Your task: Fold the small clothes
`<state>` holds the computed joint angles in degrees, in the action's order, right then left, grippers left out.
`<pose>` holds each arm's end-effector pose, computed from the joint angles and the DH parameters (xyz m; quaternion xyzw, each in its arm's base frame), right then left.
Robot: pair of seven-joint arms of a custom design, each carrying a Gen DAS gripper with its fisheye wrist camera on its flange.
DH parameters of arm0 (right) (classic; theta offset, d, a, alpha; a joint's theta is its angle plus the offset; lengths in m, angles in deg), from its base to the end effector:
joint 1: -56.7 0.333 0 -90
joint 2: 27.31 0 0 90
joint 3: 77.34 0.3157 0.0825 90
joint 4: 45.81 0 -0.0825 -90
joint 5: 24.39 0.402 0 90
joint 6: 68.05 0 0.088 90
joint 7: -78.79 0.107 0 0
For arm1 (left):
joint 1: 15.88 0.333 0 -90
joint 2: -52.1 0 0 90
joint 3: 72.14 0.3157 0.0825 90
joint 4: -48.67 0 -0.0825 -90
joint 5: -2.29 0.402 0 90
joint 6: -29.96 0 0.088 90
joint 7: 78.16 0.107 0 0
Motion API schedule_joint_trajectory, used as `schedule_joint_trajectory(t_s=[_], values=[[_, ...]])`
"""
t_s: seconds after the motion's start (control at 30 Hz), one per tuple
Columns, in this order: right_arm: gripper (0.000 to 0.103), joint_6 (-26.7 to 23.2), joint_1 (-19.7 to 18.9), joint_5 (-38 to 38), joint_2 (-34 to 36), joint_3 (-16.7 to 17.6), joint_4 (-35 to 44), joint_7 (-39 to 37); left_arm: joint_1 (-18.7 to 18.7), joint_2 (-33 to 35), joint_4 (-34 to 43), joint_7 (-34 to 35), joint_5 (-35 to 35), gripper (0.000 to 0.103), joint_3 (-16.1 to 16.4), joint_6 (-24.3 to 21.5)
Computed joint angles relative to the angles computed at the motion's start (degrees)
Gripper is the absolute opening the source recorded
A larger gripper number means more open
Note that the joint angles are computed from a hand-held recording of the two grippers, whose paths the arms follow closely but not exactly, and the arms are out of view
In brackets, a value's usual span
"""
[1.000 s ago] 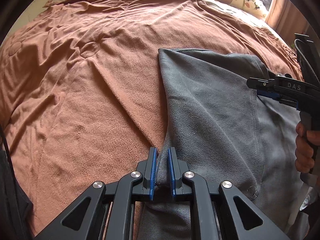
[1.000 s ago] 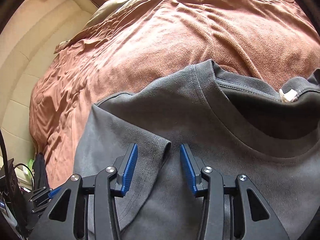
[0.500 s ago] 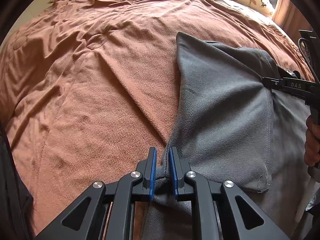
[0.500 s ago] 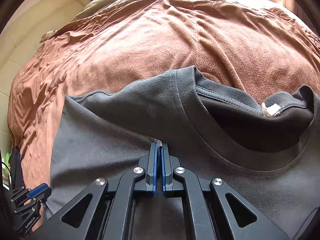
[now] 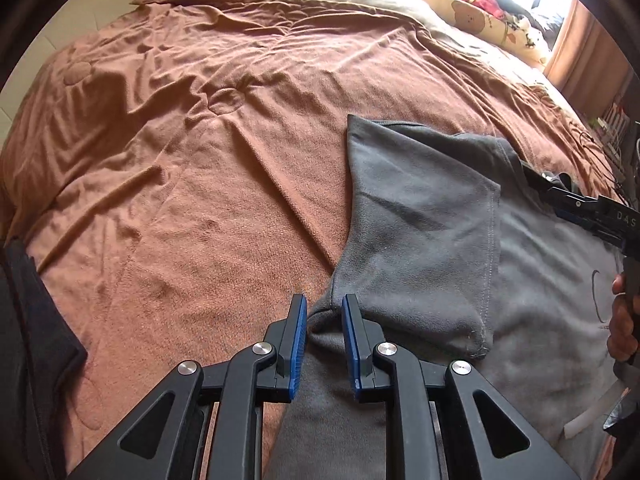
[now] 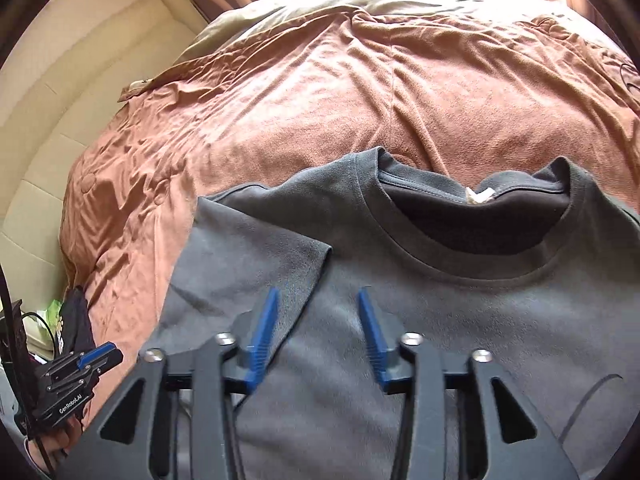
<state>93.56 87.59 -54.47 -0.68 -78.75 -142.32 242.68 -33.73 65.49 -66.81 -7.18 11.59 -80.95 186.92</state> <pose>0.6208 0.3825 0.3927 -0.5450 0.7588 -0.1250 0.3341 0.5762 -0.2915 0.3815 -0.5931 0.7665 -0.2140 0.1220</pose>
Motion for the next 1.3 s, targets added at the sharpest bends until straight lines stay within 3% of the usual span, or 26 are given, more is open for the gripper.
schedule_joint_trajectory(t_s=[0.1,0.23,0.33,0.5,0.6,0.67,0.8,0.93,0.97,1.13,1.3], values=[[0.058,2.4,2.5,-4.76,-5.44,-2.39,-6.37,5.28,-0.15,-3.32,-2.53,-0.47,-0.05,0.024,-0.5,0.45],[0.058,1.96,4.47,-13.94,-13.72,-3.21,-14.48,13.7,-0.14,-8.33,-6.26,-2.96,2.01,0.047,-1.32,1.7],[0.059,0.05,5.45,-23.51,-20.17,-2.94,-19.66,22.6,0.34,-11.8,-8.62,-5.26,4.13,0.057,-2.52,2.46],[0.061,-7.45,4.84,-35.59,-31.02,1.91,-27.76,35.58,1.44,-18.02,-13.07,-7.23,5.21,0.069,-5.65,2.87],[0.066,-7.97,3.72,-39.25,-37.13,5.5,-32.99,39.51,2.26,-22.39,-16.3,-9.39,5.64,0.071,-7.99,3.93],[0.066,-7.76,3.08,-40.72,-40.94,7.98,-36.16,41.18,3.44,-25.42,-18.47,-12.63,7.23,0.079,-10.06,5.27],[0.071,-8.71,1.53,-42.68,-48.94,13.19,-42.88,46.81,4.26,-30.33,-22.4,-13.94,6.11,0.088,-12.79,8.63],[0.101,-15.44,0.96,-40.21,-57.92,20.04,-48.98,49.11,3.35,-33.58,-25.15,-12.69,2.67,0.089,-14.29,10.06],[0.103,-17.19,0.79,-39.77,-60.0,22.12,-50.17,50.23,3.02,-34.37,-25.74,-12.26,1.67,0.089,-14.57,10.32],[0.103,-22.67,1.13,-35.21,-67.26,30.66,-54.71,54.96,6.18,-39.14,-28.96,-15.11,1.01,0.089,-20.39,13.38],[0.103,-25.01,4.96,-27.97,-70.24,33.45,-57.5,53.97,1.55,-39.4,-29.1,-12.31,-3.69,0.089,-19.13,13.56]])
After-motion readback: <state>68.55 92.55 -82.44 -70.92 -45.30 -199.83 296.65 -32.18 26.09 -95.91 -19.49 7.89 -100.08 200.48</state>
